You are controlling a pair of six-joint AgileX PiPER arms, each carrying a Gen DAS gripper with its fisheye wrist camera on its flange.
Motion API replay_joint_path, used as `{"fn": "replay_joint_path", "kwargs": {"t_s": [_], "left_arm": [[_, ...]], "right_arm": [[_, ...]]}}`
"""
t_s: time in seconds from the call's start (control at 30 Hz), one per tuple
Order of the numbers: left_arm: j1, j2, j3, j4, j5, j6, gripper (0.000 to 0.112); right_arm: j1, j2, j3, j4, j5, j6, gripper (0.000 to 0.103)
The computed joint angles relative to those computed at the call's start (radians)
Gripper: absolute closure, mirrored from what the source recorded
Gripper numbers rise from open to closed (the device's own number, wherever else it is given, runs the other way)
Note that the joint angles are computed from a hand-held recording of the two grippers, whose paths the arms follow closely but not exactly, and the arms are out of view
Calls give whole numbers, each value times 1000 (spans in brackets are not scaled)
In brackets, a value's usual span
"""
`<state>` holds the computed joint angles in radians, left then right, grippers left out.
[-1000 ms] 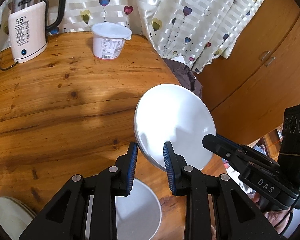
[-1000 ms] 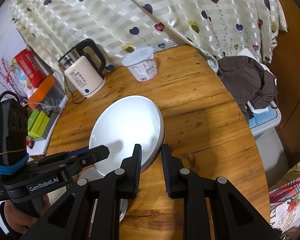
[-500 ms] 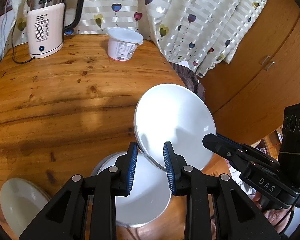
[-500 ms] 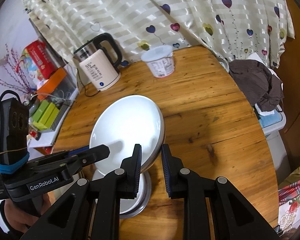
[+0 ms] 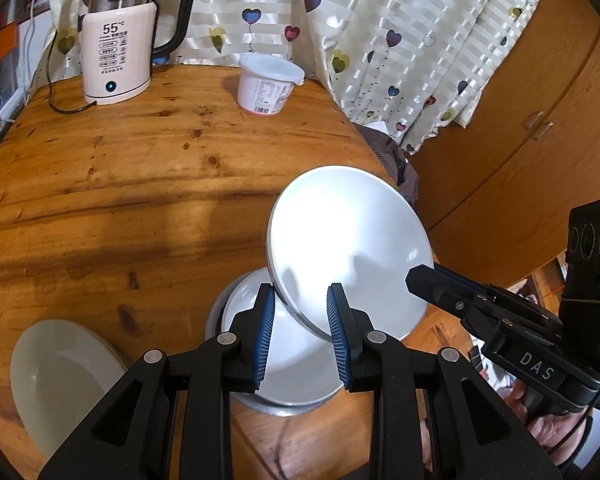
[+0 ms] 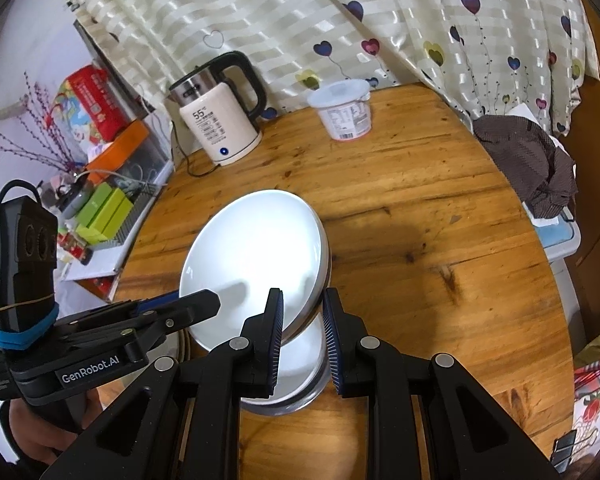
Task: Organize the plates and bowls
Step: 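Lower the held bowls onto the remaining white bowls with the left gripper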
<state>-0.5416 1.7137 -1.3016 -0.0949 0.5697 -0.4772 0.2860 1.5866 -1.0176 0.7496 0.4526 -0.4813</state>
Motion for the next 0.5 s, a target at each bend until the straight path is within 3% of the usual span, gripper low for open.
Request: {"fn": "replay_joint_path", "kwargs": {"t_s": [0.5], "left_arm": [[-22,-42,107,34,-26,-61,84]], "right_arm": [[30,-2,72,61,-14,-38,83]]}}
